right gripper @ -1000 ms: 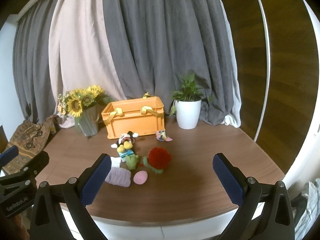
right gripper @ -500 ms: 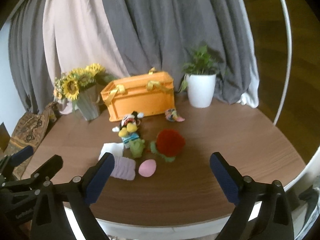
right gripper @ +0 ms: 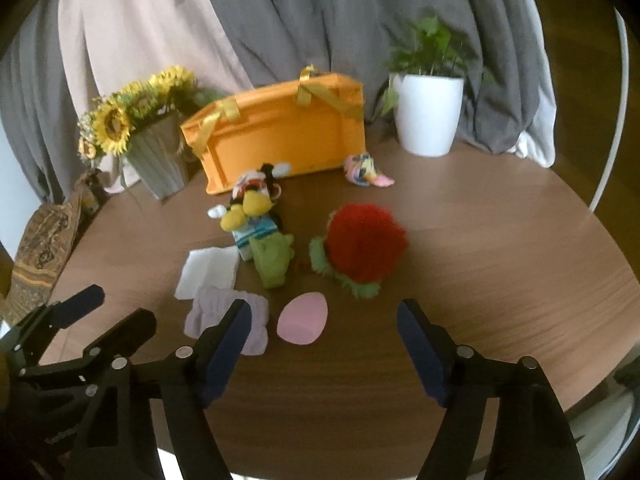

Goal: Organize soft objects
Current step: 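Reach the left tool to the lavender hair band while the right tool reaches the pink sponge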

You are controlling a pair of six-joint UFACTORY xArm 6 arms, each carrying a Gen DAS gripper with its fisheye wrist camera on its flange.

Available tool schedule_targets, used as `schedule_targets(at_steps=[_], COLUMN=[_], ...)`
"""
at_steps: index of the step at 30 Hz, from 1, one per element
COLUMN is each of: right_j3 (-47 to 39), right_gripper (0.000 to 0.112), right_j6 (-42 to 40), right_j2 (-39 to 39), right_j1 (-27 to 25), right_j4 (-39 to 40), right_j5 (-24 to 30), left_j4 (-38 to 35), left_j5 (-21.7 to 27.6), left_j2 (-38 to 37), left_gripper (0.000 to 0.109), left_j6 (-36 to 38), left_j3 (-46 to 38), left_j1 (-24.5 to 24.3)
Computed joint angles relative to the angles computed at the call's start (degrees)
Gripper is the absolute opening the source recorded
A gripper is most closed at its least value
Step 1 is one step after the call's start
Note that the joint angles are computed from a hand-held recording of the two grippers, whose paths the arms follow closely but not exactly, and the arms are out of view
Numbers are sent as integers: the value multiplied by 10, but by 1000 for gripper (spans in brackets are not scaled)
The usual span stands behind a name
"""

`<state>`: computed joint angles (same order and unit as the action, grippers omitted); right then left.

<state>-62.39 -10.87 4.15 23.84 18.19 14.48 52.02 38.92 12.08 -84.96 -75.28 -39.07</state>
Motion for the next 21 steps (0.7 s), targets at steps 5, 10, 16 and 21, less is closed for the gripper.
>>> schedule_targets(at_steps=[5,10,16,21], right_j3=[-28,-54,-81,-104], right_gripper=[69,64,60,57], right_j6=[1,11,5,-11], right_j2=[40,71,99,117], right_j1=[5,7,6,5], right_j4=[8,1,26,64], right_j5=[15,28,54,80], left_j4=[-35,-92,-128,-175], left_j5=[-59,-93,-134,-175], left_j2=[21,46,64,78], left_gripper=[71,60,56,41], left_j6=[26,75,106,139], left_j3=[8,2,-1,-1], left_j1=[28,46,60,70])
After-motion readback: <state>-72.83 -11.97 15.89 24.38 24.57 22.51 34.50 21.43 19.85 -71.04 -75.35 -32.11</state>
